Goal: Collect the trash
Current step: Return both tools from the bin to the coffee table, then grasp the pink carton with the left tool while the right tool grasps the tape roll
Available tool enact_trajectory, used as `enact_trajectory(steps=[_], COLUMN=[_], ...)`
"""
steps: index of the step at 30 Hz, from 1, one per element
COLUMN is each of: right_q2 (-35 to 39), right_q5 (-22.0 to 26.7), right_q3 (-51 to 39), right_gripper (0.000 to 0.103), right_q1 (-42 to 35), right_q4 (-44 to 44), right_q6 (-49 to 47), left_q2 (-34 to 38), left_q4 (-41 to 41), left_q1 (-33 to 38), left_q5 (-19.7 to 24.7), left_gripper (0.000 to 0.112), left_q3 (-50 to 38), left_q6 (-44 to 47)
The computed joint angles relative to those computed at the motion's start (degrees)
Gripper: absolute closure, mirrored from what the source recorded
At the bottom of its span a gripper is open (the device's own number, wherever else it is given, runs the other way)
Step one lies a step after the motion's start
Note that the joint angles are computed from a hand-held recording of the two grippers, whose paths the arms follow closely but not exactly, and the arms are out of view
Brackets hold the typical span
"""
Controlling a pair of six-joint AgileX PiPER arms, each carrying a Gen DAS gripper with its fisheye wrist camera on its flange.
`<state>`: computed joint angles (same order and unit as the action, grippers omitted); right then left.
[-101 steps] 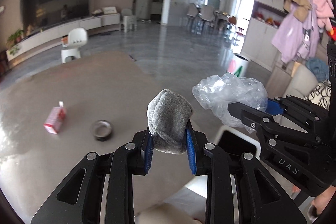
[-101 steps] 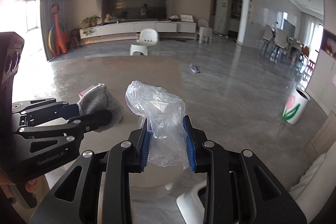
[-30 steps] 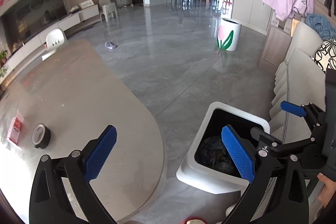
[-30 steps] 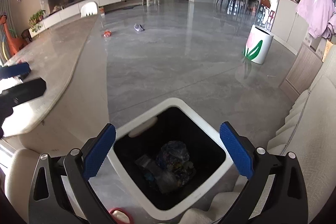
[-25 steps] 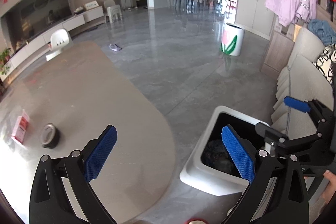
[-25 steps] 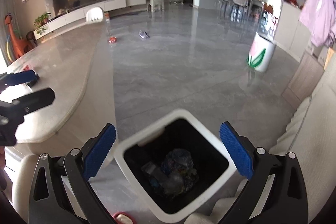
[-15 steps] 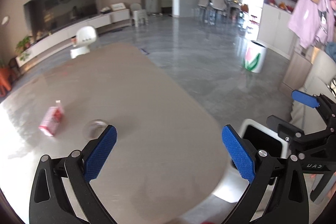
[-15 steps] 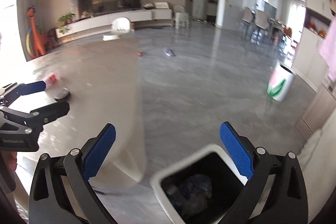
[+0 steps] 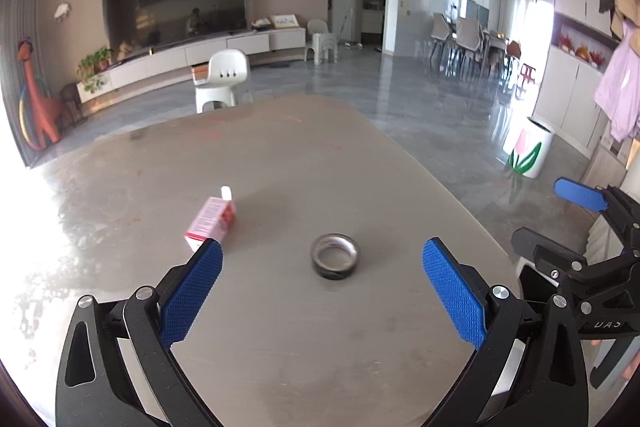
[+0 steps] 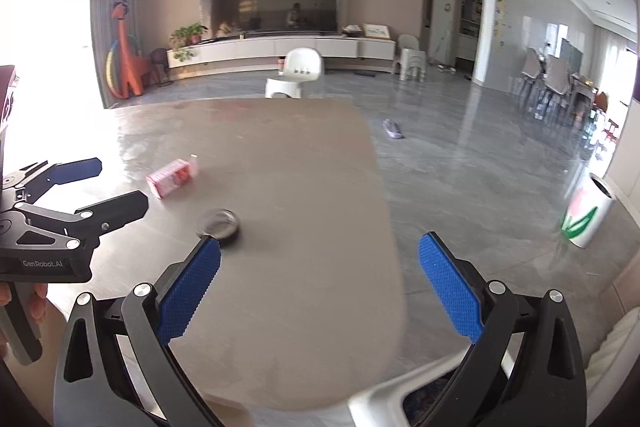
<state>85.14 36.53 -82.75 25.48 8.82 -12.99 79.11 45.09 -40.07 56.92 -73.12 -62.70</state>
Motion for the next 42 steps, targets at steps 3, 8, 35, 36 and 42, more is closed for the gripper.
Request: enact_trajectory(steps=[3,8,35,36,42], right_q2=[1.75,5.27,21.99,22.26,24.35], right_q5=[-0.04,1.2,5.18,5.49,8.51], right_q3=[-2.04,-6.01,-20.07,-20.33,-22.36], right_gripper=[0.004,0.004,0.004,0.004,0.004], right_q1=[4.06,9.08,17.03,16.87,15.66], right_q4=[-5.53,-10.89,-20.46,-20.25,-16.68], right_q6=[5.61,11.41,18.37,18.25,15.66], left_q2=[-1.96,-4.39,10.31,11.1,8.81], left_q4=[-0.81,-2.93,-46.74,-48.27,-46.17], left_q1=[2.71,8.58,40.14,40.46,38.9], left_q5=[-1.57,-5.93,-22.56,-21.61,-22.43], left_gripper=[0.014,0.014,0.038,0.05,0.084], left_q3=[1.8,5.23,4.63,3.84,5.65], left_q6=[1.41,4.84,57.26,59.13,56.64])
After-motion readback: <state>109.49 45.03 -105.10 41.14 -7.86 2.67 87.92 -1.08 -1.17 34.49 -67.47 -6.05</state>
